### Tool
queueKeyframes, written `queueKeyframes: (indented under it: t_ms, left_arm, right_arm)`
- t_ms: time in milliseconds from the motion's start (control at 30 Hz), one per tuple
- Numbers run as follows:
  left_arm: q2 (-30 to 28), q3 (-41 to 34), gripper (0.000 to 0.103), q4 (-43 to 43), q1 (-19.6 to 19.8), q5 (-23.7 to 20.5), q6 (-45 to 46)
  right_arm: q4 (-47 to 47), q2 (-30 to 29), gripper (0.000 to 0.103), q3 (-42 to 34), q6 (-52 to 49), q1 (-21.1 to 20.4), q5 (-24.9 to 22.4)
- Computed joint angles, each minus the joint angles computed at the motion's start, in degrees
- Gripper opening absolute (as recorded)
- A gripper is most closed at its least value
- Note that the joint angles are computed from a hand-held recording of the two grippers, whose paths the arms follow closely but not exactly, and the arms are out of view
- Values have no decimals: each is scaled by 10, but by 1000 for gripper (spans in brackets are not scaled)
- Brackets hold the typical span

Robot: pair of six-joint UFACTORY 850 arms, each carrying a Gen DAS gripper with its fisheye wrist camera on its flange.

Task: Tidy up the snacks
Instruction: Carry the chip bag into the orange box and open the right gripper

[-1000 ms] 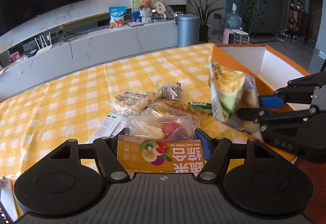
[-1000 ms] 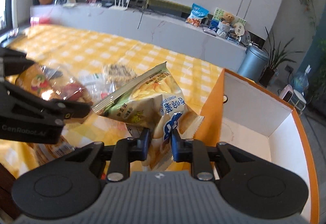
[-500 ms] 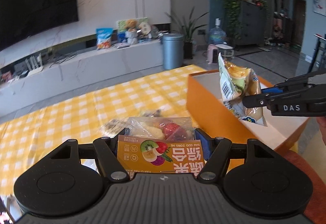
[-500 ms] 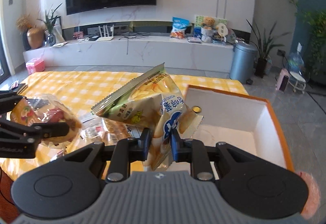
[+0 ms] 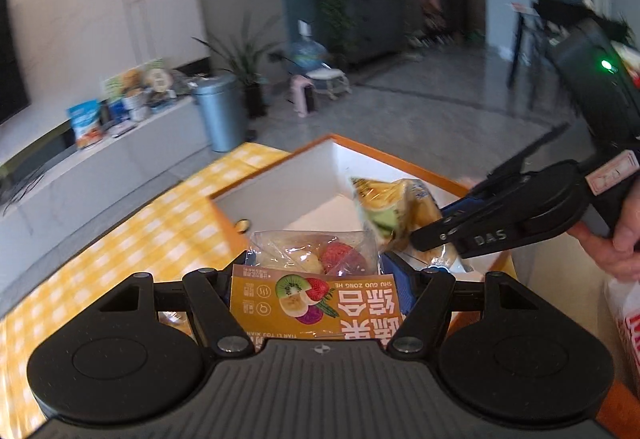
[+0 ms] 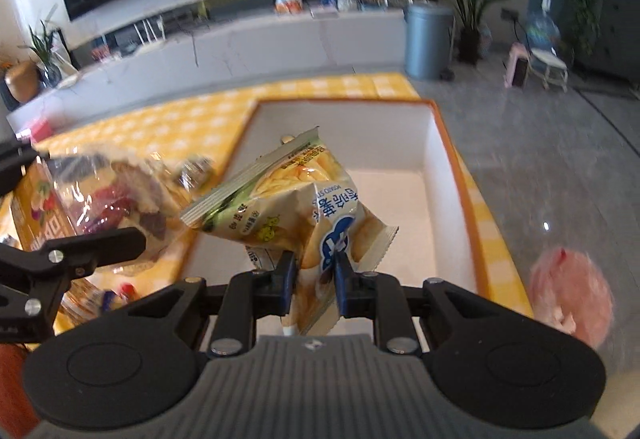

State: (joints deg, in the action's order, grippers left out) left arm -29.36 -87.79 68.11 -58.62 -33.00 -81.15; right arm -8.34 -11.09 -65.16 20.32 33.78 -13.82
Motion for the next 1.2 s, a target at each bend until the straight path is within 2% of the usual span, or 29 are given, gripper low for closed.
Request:
queueKeyframes:
  t_ms: [200,300,433,600,733,867,967,1200]
  left_arm:
    - [-57,-76,78,-157,15,15,221]
    - [-80,-107,78,-213,23,6,309]
    - [-99,-136,78,-285,33,7,404]
    - [-102,-141,78,-350,46,38,472]
    - [-105,-140,78,-451,61,68,548]
    - [-134,-174,78,-469,63,32,572]
    - [-152,-193,78,-510,69,15,602]
    - [-178,-229,79,-543,72,-34,634]
  right_arm:
    - [78,-35,18,-36,-109,-28,-89]
    - [54,-49,18,-52,-127,-29,-123]
    - [52,-71,18,-80,-179,-27,-168]
    - [71,-101,18,-116,-235,-30,-213]
    - [67,-111,18,-127,-253,-34,-232]
    - [74,-121,17,-142,-259,-35,-250]
    - [77,-132,16,-153,-270,-31,-257]
    - [91,-144,16,-163,-299,-35,-264]
